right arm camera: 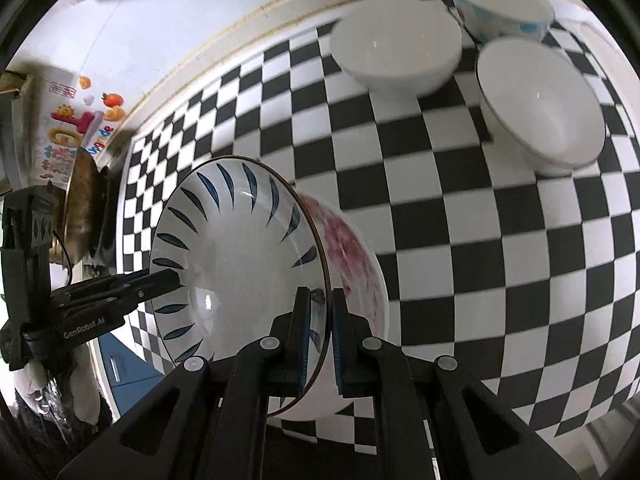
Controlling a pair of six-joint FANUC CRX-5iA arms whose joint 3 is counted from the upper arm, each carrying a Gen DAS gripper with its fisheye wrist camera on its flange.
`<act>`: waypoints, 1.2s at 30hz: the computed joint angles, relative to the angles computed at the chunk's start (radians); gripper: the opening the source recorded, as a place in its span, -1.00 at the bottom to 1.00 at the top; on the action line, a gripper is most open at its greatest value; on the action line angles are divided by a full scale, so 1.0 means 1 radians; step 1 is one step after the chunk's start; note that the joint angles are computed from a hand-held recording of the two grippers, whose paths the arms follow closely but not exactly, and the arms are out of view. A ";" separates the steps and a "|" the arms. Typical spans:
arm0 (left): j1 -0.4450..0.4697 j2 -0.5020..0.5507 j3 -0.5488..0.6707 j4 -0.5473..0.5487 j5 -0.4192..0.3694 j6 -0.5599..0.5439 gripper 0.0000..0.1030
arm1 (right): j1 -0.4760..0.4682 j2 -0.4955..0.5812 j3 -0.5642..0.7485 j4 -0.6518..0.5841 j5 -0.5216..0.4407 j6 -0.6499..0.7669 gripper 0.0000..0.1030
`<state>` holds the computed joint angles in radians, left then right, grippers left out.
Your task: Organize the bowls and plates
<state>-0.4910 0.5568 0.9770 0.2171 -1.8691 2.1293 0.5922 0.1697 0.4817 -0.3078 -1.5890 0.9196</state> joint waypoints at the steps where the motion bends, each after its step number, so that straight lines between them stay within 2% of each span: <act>1: -0.002 -0.001 -0.008 -0.001 0.001 0.001 -0.53 | 0.001 -0.005 -0.012 -0.002 0.003 0.001 -0.78; 15: -0.021 -0.016 -0.083 -0.007 0.010 0.028 -0.53 | -0.009 0.004 -0.051 -0.023 -0.006 0.025 -0.78; 30: -0.054 -0.032 -0.097 -0.060 0.012 0.131 -0.53 | -0.017 0.047 -0.017 -0.046 -0.043 0.135 -0.78; 36: -0.059 -0.054 -0.123 -0.079 0.021 0.170 -0.53 | -0.028 0.064 0.005 -0.060 -0.059 0.133 -0.75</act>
<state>-0.5503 0.5025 0.8536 0.1386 -1.8483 2.2991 0.5640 0.2337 0.4865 -0.3679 -1.6479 1.0524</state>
